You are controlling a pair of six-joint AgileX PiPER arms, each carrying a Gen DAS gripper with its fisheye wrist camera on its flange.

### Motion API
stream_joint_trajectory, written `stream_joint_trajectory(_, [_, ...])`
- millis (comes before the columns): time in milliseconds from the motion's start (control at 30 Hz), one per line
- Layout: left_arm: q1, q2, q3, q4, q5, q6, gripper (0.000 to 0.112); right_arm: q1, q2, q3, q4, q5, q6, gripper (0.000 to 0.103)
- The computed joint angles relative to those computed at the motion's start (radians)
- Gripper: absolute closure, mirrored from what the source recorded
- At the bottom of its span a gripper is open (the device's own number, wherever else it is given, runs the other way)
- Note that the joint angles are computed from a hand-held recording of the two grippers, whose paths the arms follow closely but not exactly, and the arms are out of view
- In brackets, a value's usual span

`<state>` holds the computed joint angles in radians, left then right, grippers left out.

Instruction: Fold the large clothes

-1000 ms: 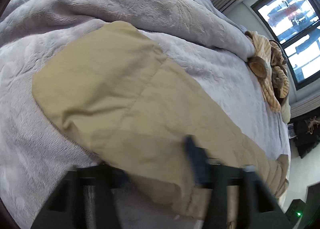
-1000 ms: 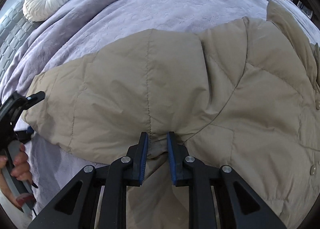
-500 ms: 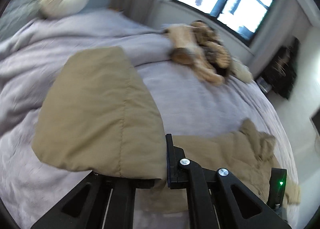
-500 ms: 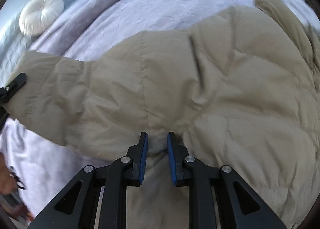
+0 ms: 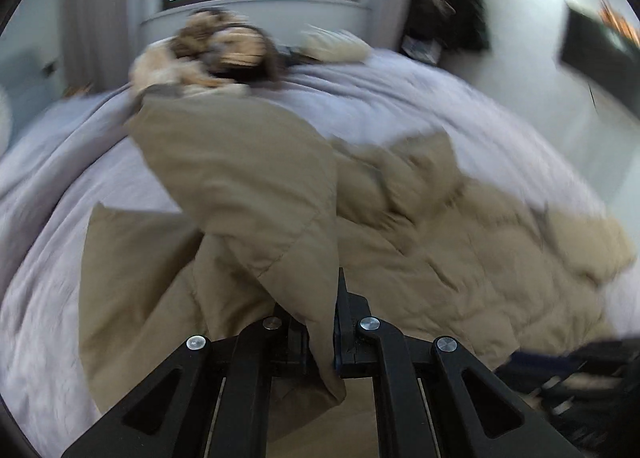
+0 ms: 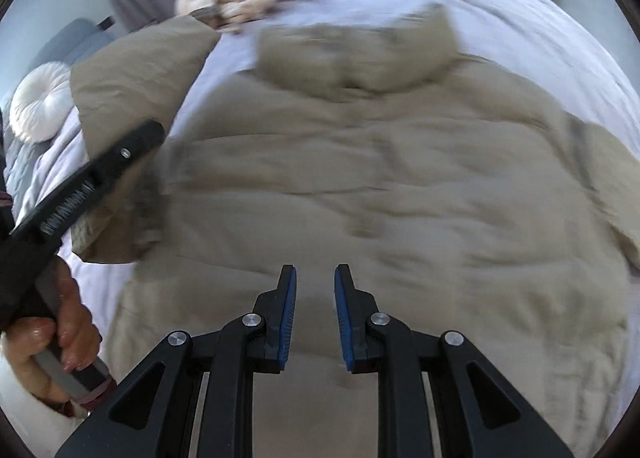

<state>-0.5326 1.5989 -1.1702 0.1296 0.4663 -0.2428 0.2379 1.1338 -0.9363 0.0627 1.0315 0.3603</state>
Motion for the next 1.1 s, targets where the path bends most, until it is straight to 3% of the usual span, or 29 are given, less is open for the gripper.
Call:
stream_joint_trajectory(167, [-0.189,0.08,-0.018,0.295,0.061,-0.193,0.103,-0.324,-0.065,0.076,0.137,0.057,-0.263,0.081])
stream_joint_trajectory(333, [-0.233,0.062,0.014,0.326,0.104,-0.175,0.1,-0.555,-0.044,0.095,0.259,0.103,-0.449,0.081])
stream_joint_trajectory(367, [-0.238,0.047,0.022,0.313,0.118,-0.163,0.092,-0.592,-0.037,0.097,0.276,0.109,-0.478,0.081])
stream_joint_trajectory(400, [-0.236,0.039,0.026,0.298,0.125,-0.151,0.055,-0.608,-0.031,0.096,0.286,0.111,-0.49,0.081])
stream_joint_trajectory(433, [-0.241,0.013,0.045,0.289,0.122,-0.153,0.033,-0.624,-0.02,0.092,0.298,0.11,-0.502,0.081])
stream_joint_trajectory(500, [-0.241,-0.052,0.078,0.24,0.103,-0.091,0.033,-0.651,0.001,0.082,0.319,0.113,-0.522,0.076])
stream_joint_trajectory(600, [-0.236,-0.113,0.092,0.161,0.143,-0.012,0.033,-0.651,0.017,0.064,0.335,0.111,-0.519,0.061])
stream_joint_trajectory(700, [-0.161,-0.186,0.123,0.06,0.155,0.032,0.033,-0.624,0.022,0.042,0.374,0.118,-0.502,0.046])
stream_joint_trajectory(767, [-0.083,-0.232,0.144,0.103,0.163,-0.051,0.033,-0.602,-0.001,0.034,0.427,0.122,-0.504,0.015])
stream_joint_trajectory(900, [0.096,-0.195,0.113,0.253,0.196,-0.218,0.033,-0.493,0.006,0.027,0.449,0.083,-0.449,0.014])
stream_joint_trajectory(1100, [0.32,-0.047,0.073,0.206,0.191,-0.257,0.033,-0.505,0.109,0.086,0.478,0.011,-0.303,0.014])
